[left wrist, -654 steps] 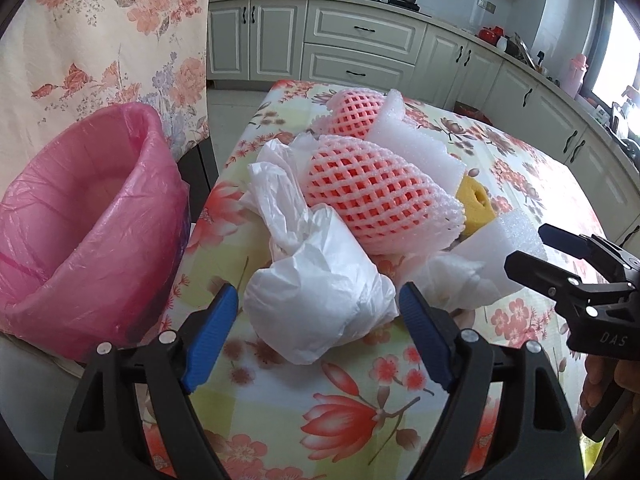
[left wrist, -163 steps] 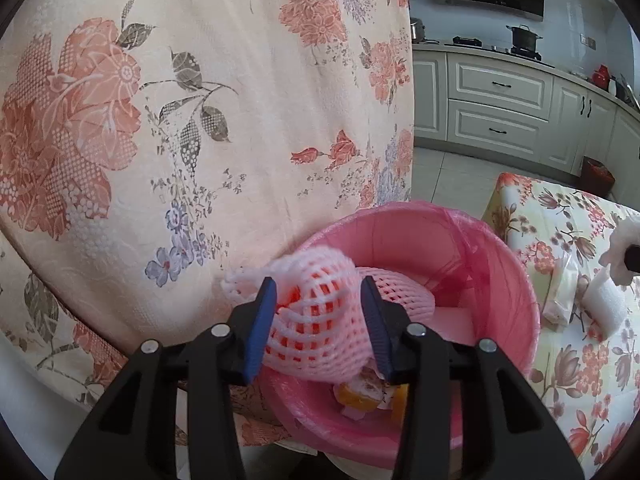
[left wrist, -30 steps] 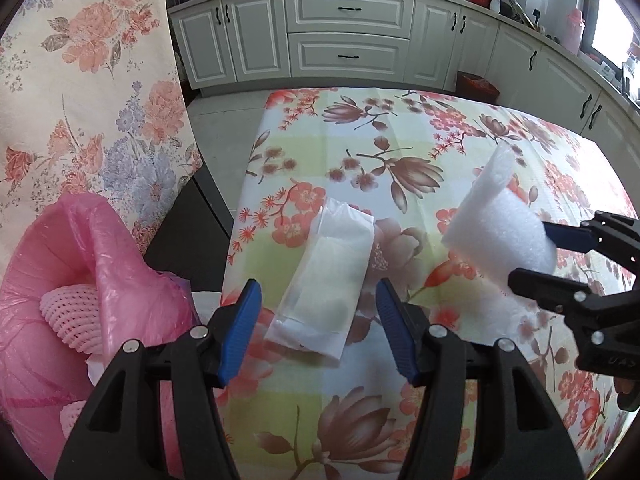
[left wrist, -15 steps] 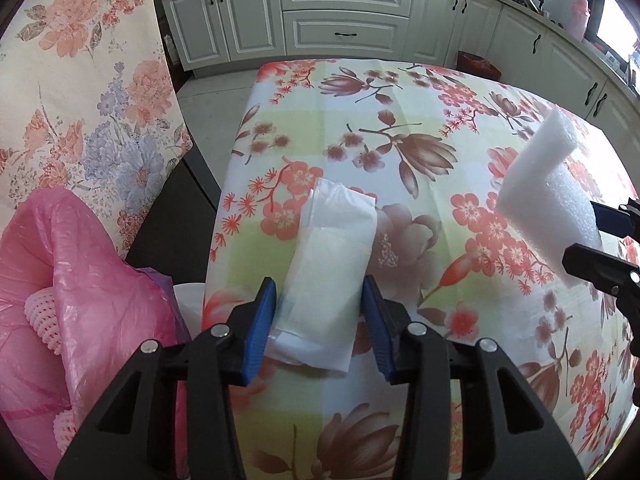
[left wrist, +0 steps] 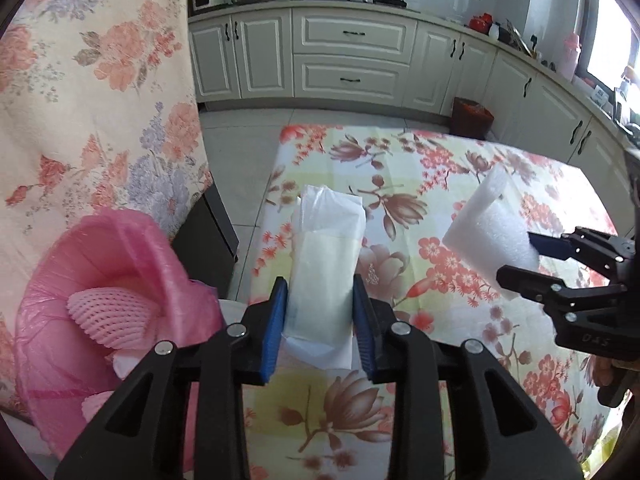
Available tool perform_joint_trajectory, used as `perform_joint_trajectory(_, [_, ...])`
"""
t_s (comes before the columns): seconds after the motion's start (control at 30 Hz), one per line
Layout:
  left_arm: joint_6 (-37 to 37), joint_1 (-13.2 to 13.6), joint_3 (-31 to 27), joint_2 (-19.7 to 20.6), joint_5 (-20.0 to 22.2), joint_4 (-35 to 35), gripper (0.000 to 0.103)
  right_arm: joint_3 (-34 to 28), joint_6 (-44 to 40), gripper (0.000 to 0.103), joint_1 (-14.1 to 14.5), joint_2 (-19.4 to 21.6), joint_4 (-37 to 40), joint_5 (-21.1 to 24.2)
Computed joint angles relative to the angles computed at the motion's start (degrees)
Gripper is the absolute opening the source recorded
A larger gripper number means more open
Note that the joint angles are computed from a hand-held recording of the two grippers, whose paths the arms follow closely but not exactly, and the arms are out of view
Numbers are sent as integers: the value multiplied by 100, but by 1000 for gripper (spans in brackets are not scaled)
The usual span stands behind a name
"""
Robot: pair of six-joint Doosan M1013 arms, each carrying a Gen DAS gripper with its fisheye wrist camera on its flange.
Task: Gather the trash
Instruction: 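Carry the paper packet and foam sheet over the pink bin and open both grippers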
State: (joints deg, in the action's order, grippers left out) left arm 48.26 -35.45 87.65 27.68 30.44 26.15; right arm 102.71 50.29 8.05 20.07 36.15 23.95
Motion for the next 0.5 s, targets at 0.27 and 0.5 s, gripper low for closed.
perform_joint_trajectory(0.27, [-1817, 169, 716, -770, 227, 1577, 31, -105, -434, 53, 140, -87, 441, 15])
perform_joint_trajectory(0.5, [-1967, 429, 976, -918, 188, 1431, 31, -275, -562, 53, 338, -99, 562, 81])
